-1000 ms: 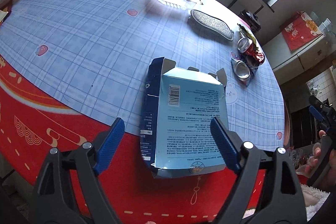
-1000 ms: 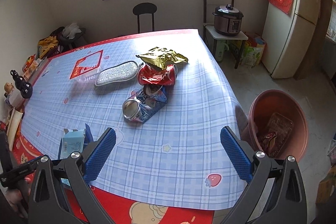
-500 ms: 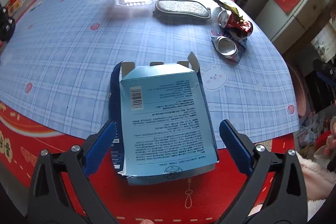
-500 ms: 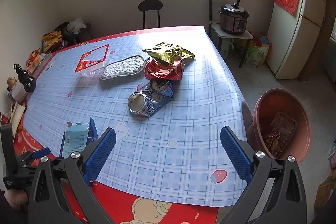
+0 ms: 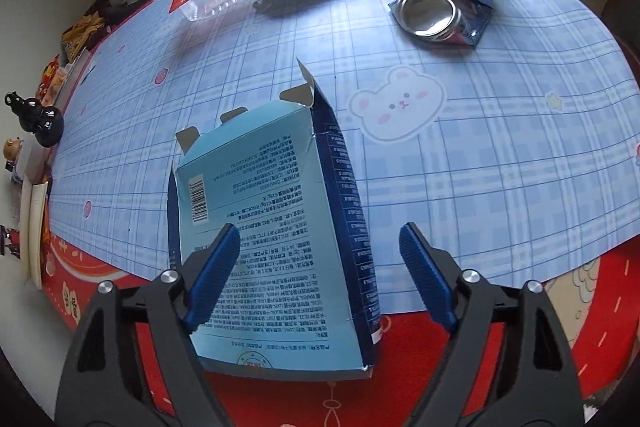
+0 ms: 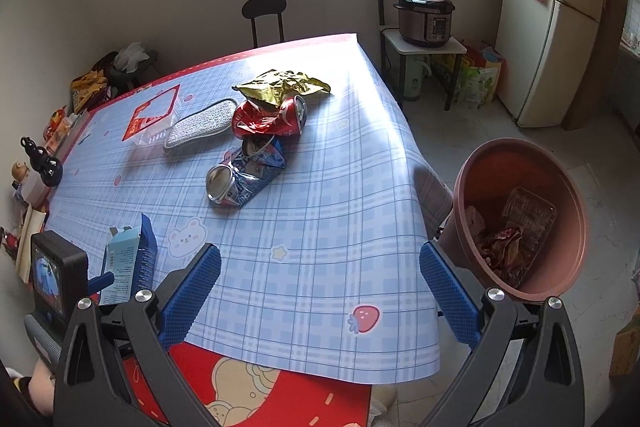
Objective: Collect trash
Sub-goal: 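Move the left gripper to the light blue cardboard box and close on it, then grasp the gold foil wrapper with the right gripper while the left holds the blue box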
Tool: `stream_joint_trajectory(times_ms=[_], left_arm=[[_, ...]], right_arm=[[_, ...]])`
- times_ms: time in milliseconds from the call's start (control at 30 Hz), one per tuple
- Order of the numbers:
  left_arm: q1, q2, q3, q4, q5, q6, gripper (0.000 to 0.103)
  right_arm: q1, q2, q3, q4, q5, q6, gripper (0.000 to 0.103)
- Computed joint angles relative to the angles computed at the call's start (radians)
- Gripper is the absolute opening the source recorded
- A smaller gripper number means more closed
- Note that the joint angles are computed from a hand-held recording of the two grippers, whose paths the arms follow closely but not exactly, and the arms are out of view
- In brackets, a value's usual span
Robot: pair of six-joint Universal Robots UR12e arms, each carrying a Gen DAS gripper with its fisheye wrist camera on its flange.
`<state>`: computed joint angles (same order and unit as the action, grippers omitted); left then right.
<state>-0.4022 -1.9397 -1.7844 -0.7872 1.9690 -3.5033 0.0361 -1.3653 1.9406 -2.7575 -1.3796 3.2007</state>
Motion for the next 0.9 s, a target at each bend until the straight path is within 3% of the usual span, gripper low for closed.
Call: stream_joint_trajectory(times_ms=[100, 267, 367, 433, 500, 567, 667, 733, 900], left_arm=[[-0.008, -0.007, 0.004, -0.027, 0.045, -0.017, 0.083], [-0.021, -0.012, 0.009, -0.038, 0.098, 0.021, 0.085], [0.008, 0.004, -0.003, -0.027, 0.002, 0.002, 0.076], [0.015, 0.011, -0.005, -0.042, 0.012, -0.006, 0.068], [0.030, 0.029, -0.028, 0.002, -0.017, 0.018, 0.064], [0.040, 0.053, -0.051, 0.059, -0.031, 0.040, 0.051], [0.068, 0.102, -0.077, 0.147, -0.098, 0.055, 0.041], [0.097, 0.137, -0.091, 0.182, -0.168, 0.039, 0.037], [0.164, 0.212, -0.140, 0.258, -0.257, -0.067, 0.034]], right_arm=[[-0.017, -0.002, 0.006, -0.006, 0.007, 0.001, 0.097], [-0.038, -0.002, 0.009, -0.012, 0.027, 0.018, 0.097], [-0.043, -0.002, 0.010, -0.020, 0.041, 0.024, 0.097], [-0.042, -0.001, 0.008, -0.021, 0.048, 0.025, 0.097], [-0.043, 0.000, 0.007, -0.023, 0.061, 0.031, 0.097], [-0.041, 0.001, 0.003, -0.020, 0.074, 0.033, 0.097], [-0.032, 0.005, -0.004, -0.018, 0.082, 0.029, 0.097], [-0.023, 0.009, -0.012, -0.015, 0.085, 0.028, 0.097], [0.004, 0.019, -0.033, -0.013, 0.090, 0.012, 0.097]])
